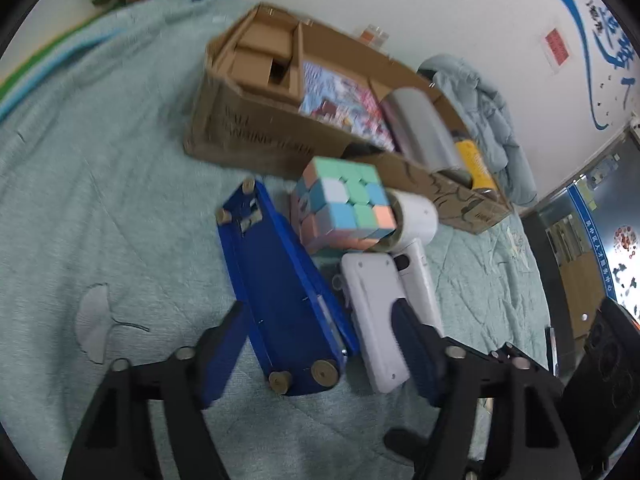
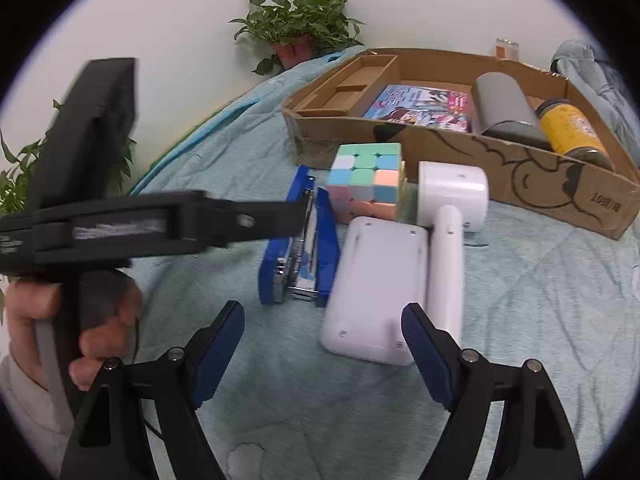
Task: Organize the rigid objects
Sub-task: 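Move the right gripper to the blue stapler on the quilt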
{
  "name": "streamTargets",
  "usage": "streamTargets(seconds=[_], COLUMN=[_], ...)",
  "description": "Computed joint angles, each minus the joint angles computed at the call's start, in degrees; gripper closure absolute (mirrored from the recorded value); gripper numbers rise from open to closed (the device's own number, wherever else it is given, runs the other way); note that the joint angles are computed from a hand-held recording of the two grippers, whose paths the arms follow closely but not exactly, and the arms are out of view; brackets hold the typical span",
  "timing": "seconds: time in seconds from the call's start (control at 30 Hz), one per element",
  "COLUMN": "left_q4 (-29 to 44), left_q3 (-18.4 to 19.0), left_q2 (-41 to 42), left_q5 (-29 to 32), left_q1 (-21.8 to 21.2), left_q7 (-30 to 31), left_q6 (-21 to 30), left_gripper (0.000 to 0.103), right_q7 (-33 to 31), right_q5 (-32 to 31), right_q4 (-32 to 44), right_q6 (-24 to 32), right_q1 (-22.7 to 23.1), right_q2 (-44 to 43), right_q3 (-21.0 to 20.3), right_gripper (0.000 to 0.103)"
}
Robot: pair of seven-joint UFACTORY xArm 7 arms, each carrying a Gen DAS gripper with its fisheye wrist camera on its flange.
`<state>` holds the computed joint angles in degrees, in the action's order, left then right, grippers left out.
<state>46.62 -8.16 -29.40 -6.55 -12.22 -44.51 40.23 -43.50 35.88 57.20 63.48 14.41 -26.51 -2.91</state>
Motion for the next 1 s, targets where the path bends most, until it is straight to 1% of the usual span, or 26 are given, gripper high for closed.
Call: streamTargets(seconds=[0.03,0.07,0.1,0.13,0.27,0.37,0.53,0.6,0.73,0.83,0.87,0.93,0.97,1.0], left_q4=[0.2,0.1,-0.3,-1.0,-3.7,-7.5,-11.2,-12.4,-14.6,-17.5,-18.2,-19.4,-19.6,-19.0], left_q3=[0.7,1.1,1.1,1.1,0.4,2.1,3.5,3.9,4.6,6.1,6.0,6.3,6.2,5.3], left_q2=[0.9,1.4,1.4,1.1,-2.1,-6.1,-10.6,-12.0,-14.4,-16.8,-17.5,-19.3,-20.1,-20.7], left_q5=[-0.9,-1.6,-1.9,-2.0,-1.2,-3.9,-6.4,-7.4,-9.0,-11.5,-11.7,-11.9,-11.3,-9.5], left_q1=[-0.4,-0.6,-0.5,-0.3,0.6,0.2,-0.1,-0.2,-0.2,-1.3,-0.9,-0.4,0.2,1.7], left_q7=[0.6,0.8,0.6,0.5,-1.4,-2.5,-3.3,-3.7,-4.7,-5.0,-5.5,-6.2,-6.5,-6.8], left_q6=[0.4,0.5,0.0,-1.0,-3.2,-5.3,-6.6,-7.1,-8.7,-11.5,-11.9,-11.7,-10.7,-8.0], left_gripper=[0.060,0.068,0.068,0.070,0.083,0.087,0.088,0.088,0.088,0.088,0.088,0.088,0.088,0.088], right_q7=[0.3,0.3,0.3,0.4,0.7,1.4,2.6,4.3,7.0,6.8,6.8,7.5,7.9,7.9], right_q5=[0.3,0.6,0.9,1.2,1.7,1.6,2.3,1.9,1.8,3.1,3.0,2.4,2.4,2.4], right_q4=[-0.2,-0.3,-0.4,-0.6,-0.6,-0.3,0.9,1.6,3.2,3.8,3.8,3.0,2.9,2.8], right_q6=[0.2,0.5,0.7,0.8,0.2,-0.2,-1.3,-2.2,-1.7,-0.8,-0.9,-2.8,-2.7,-2.8], right_q1=[0.2,0.5,0.8,1.0,1.7,2.0,3.1,3.4,4.0,4.7,4.9,5.2,5.5,5.8], right_q2=[-0.1,-0.1,-0.2,-0.3,-0.1,0.6,2.4,3.7,6.1,7.1,7.3,7.0,7.2,7.3], right_q3=[0.2,0.3,0.5,0.7,1.3,1.9,3.0,4.2,5.0,5.2,5.6,6.7,6.9,7.1], right_gripper=[0.022,0.023,0.024,0.025,0.025,0.026,0.027,0.027,0.027,0.027,0.026,0.026,0.027,0.029])
